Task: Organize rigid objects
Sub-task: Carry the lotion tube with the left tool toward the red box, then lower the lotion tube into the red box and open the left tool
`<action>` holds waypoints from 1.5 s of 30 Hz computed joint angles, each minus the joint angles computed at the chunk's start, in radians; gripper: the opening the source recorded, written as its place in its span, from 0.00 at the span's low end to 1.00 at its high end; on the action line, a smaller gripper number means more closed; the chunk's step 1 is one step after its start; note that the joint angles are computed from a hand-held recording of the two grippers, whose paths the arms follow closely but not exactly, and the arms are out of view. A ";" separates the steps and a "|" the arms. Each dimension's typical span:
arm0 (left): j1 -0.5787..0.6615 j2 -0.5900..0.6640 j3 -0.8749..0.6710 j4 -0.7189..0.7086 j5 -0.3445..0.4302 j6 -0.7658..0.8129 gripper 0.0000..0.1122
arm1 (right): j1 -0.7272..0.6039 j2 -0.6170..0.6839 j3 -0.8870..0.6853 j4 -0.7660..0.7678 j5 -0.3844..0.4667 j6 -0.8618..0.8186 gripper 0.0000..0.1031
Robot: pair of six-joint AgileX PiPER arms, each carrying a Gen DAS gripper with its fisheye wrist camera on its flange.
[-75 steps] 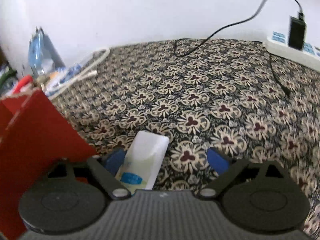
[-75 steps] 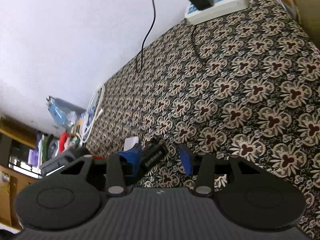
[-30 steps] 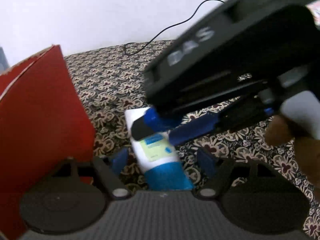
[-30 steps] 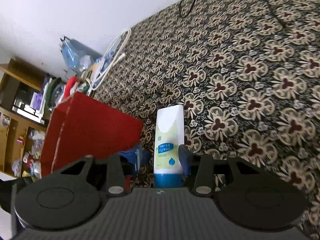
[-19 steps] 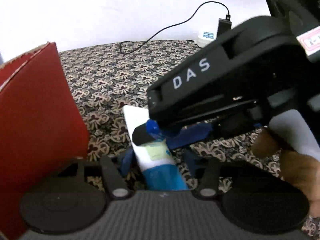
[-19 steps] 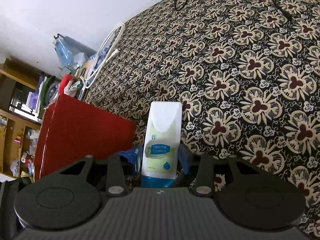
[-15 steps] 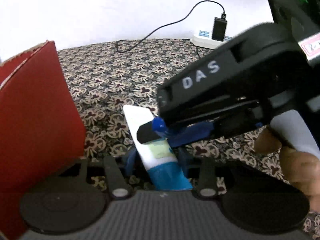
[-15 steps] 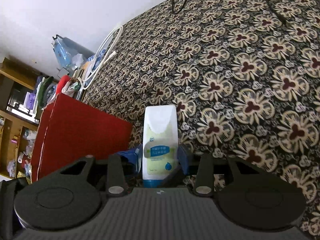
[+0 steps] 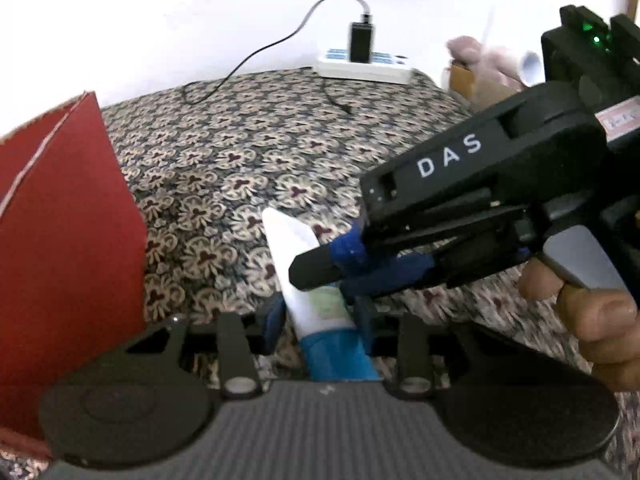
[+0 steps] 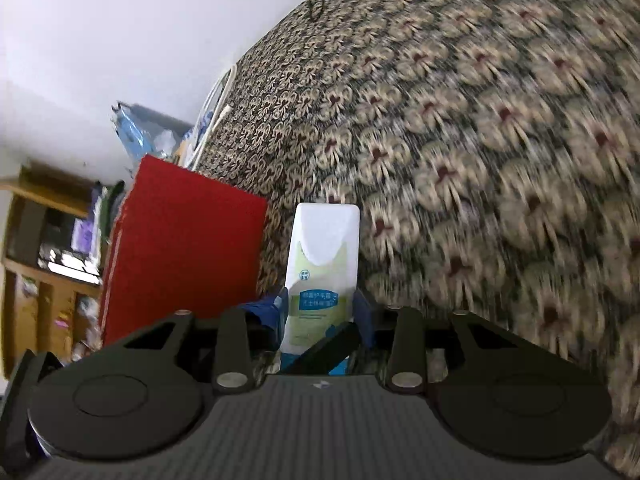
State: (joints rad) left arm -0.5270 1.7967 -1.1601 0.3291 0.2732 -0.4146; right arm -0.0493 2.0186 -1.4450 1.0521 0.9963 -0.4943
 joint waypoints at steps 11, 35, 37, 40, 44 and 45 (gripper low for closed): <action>0.012 -0.175 0.174 -0.292 -0.019 0.332 0.23 | -0.013 -0.260 0.380 0.154 -0.081 -0.069 0.20; 0.629 -0.426 0.159 -1.438 0.375 1.730 0.22 | 0.504 -0.351 0.084 -0.315 -0.538 0.575 0.21; 0.669 -0.388 0.120 -1.426 0.397 1.708 0.22 | 0.529 -0.274 -0.038 -0.431 -0.493 0.666 0.21; 0.713 -0.313 0.054 -1.396 0.433 1.652 0.22 | 0.553 -0.134 -0.275 -0.586 -0.353 0.768 0.21; 0.755 -0.192 -0.054 -1.352 0.515 1.530 0.22 | 0.566 0.072 -0.647 -0.721 -0.091 0.867 0.21; 0.763 -0.165 -0.078 -1.350 0.539 1.510 0.17 | 0.568 0.114 -0.733 -0.741 -0.021 0.884 0.21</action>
